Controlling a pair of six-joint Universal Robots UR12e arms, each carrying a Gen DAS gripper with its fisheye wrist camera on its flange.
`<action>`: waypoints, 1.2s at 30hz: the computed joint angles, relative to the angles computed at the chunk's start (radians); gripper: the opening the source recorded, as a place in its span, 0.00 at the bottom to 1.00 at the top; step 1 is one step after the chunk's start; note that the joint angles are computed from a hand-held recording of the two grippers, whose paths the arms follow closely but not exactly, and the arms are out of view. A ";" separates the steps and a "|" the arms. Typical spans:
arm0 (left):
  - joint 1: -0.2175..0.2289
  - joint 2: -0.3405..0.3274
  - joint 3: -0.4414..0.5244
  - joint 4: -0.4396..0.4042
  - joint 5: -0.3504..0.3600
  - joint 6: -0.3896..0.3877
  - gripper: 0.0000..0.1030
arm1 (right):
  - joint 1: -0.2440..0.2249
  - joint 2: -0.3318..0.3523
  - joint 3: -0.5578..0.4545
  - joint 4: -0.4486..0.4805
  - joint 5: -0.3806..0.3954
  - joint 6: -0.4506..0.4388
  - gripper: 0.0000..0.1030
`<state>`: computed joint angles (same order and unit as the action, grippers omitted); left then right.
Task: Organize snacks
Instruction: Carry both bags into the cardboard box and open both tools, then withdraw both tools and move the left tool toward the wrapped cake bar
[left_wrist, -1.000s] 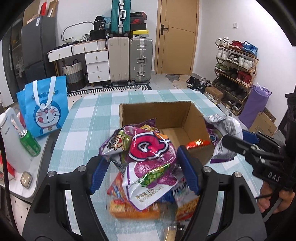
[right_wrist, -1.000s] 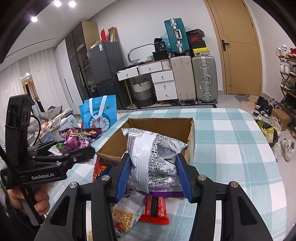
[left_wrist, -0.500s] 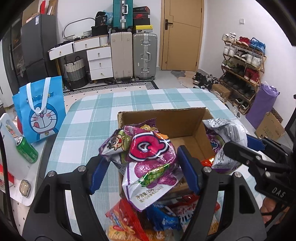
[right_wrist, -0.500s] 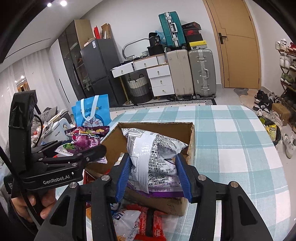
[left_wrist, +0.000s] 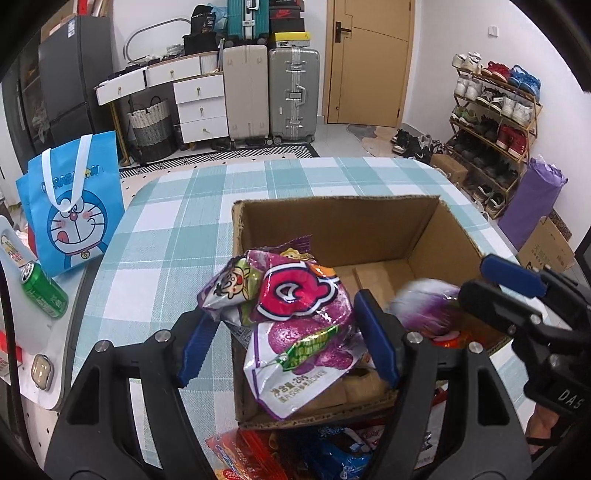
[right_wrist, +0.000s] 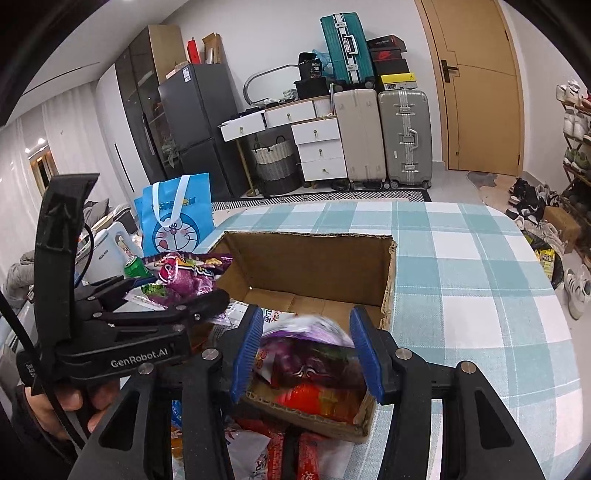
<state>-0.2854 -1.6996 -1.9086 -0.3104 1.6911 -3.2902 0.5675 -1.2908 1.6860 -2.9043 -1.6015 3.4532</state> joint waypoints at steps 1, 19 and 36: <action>-0.002 0.000 -0.001 0.000 0.000 0.007 0.68 | 0.002 -0.001 0.002 -0.004 -0.007 -0.003 0.49; -0.020 0.099 -0.079 0.040 0.024 0.011 0.99 | 0.012 -0.088 0.104 -0.079 -0.063 0.002 0.95; -0.019 0.246 -0.222 0.038 0.031 -0.005 0.99 | 0.024 -0.168 0.213 -0.110 -0.027 0.037 0.99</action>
<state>-0.3044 -1.4541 -2.1306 -0.2722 1.7216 -3.2953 0.5910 -1.4587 1.8991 -3.0143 -1.6284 3.4898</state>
